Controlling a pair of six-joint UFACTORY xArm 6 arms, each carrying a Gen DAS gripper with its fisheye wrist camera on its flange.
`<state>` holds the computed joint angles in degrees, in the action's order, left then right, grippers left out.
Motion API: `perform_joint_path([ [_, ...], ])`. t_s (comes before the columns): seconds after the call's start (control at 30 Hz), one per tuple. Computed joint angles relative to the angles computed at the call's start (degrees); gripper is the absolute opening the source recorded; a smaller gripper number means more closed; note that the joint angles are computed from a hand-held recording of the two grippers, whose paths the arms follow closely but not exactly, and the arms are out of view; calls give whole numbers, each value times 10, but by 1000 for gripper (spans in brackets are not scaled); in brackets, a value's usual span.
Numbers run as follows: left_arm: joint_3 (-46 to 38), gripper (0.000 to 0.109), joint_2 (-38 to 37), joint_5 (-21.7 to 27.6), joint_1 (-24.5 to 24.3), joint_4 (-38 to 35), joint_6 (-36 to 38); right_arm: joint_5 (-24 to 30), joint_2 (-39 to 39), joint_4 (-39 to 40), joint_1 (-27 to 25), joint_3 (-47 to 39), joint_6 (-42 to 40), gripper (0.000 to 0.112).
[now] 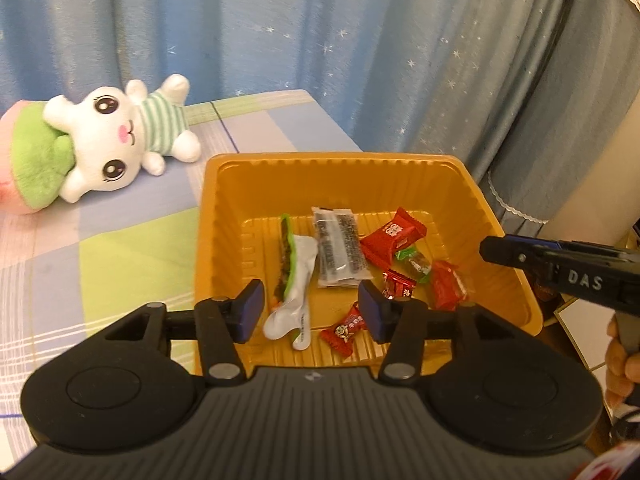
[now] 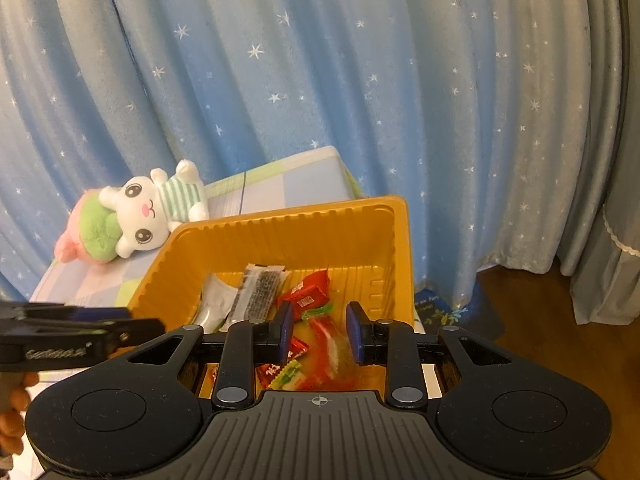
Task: Organize snacks
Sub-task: 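Open both tools to drop the snacks into the tray, then withdraw both tools from the tray toward the remaining candies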
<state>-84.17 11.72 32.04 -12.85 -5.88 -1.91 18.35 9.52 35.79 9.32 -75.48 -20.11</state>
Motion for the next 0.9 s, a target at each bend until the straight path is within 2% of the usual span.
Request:
perform_joint_path([
  [0.1,24,57,-22,-6,2,3,-9,10,3,11,-3,-6,2,31],
  [0.17,44,60,-40,-11,3,0,-11,7,-6,17,-3,3,4,40],
  [0.23,59,62,-55,-13,5,-4,-13,-4,-21,34,0,20,-7,61],
  [0.27,70,64,-66,-14,5,-3,-17,-12,-30,46,2,32,-17,63],
  [0.4,112,71,-107,-17,5,4,-38,-8,-70,69,3,72,-35,66],
  [0.9,283,75,-297,7,-1,54,-124,54,-257,88,8,240,-31,72],
])
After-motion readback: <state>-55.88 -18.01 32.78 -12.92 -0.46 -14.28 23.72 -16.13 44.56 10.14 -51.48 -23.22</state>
